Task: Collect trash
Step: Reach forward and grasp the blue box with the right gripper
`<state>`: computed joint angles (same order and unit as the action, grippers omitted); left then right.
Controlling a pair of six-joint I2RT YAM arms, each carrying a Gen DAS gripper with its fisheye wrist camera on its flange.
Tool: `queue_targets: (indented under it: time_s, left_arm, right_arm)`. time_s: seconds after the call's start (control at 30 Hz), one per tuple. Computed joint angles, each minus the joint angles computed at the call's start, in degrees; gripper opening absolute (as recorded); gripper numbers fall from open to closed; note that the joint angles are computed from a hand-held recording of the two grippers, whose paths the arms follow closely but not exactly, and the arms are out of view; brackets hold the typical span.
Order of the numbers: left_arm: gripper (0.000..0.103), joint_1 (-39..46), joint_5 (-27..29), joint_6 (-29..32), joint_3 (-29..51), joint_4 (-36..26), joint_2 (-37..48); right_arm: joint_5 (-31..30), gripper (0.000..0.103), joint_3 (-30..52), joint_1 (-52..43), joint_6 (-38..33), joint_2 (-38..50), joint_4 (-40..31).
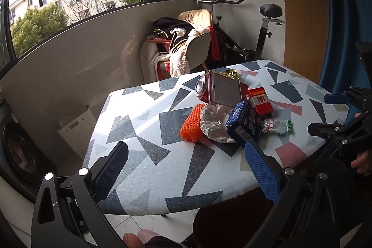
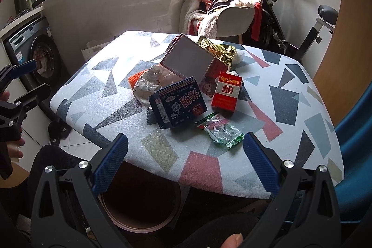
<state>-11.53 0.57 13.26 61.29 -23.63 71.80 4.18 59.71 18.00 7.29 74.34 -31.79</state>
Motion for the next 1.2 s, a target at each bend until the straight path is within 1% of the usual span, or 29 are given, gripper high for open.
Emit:
queue_targets:
  time_s: [0.07, 0.17, 0.2, 0.3, 0.33, 0.47, 0.53, 0.63, 0.7, 0.8, 0.93, 1.07, 1.1, 1.13, 1.2]
  left_arm:
    - [0.098, 0.2, 0.2, 0.6, 0.1, 0.1, 1.6]
    - [0.098, 1.1, 2.8, 0.5, 1.9, -2.3, 5.0]
    - [0.098, 1.4, 3.5, 0.3, 2.4, -2.8, 6.1]
    - [0.098, 1.3, 2.7, 0.0, 2.4, -1.8, 8.0]
    - [0.098, 1.4, 2.7, 0.4, 2.4, -1.3, 8.5]
    - [0.098, 1.8, 1.9, 1.1, 2.9, 0.4, 11.0]
    - [0.098, 2.7, 2.6, 0.1, 4.3, 0.3, 13.0]
    - [0.098, 4.2, 2.2, -2.2, 6.5, -0.2, 16.3]
    - [0.098, 5.4, 2.7, -3.2, 8.6, -1.4, 19.1]
    - [0.098, 7.1, 4.3, -4.6, 9.6, -1.3, 21.4]
    - [0.098, 7.8, 5.3, -5.0, 10.3, -0.9, 23.2]
    - [0.098, 7.1, 6.3, -5.4, 9.8, 0.4, 23.2]
    - [0.097, 6.8, 6.1, -5.6, 9.5, 0.6, 23.1]
    - [0.096, 6.6, 5.8, -5.6, 9.2, 0.8, 22.9]
    - [0.09, 6.3, 5.9, -5.5, 9.1, 0.6, 22.9]
  right_arm:
    - [-2.0, 0.098, 0.2, -1.1, 0.2, 1.7, 0.0]
    - [-8.8, 0.098, 1.1, -4.0, 0.9, 5.2, 0.6]
    - [-8.7, 0.097, 1.3, -4.1, 0.7, 6.3, 1.3]
    - [-1.7, 0.097, 2.4, -2.2, -2.0, 10.0, 4.3]
    - [-1.1, 0.097, 2.8, -2.1, -3.3, 11.2, 5.8]
    - [-6.5, 0.097, 6.7, -3.4, -6.3, 17.9, 9.8]
    - [-7.6, 0.097, 9.7, -3.7, -7.0, 22.2, 11.5]
    - [-9.4, 0.097, 13.7, -4.2, -8.7, 28.3, 13.8]
    - [-11.9, 0.097, 16.5, -5.0, -9.7, 31.9, 14.0]
    - [-15.1, 0.097, 19.3, -5.7, -11.0, 35.8, 14.0]
    - [-13.9, 0.097, 21.9, -5.6, -12.7, 39.3, 13.3]
    - [-15.5, 0.097, 22.8, -6.4, -11.8, 41.6, 13.1]
    - [-15.6, 0.091, 22.6, -6.5, -11.4, 41.5, 12.8]
    - [-15.3, 0.089, 22.5, -6.4, -11.0, 41.3, 12.2]
    - [-15.4, 0.088, 20.8, -6.0, -11.2, 39.6, 12.4]
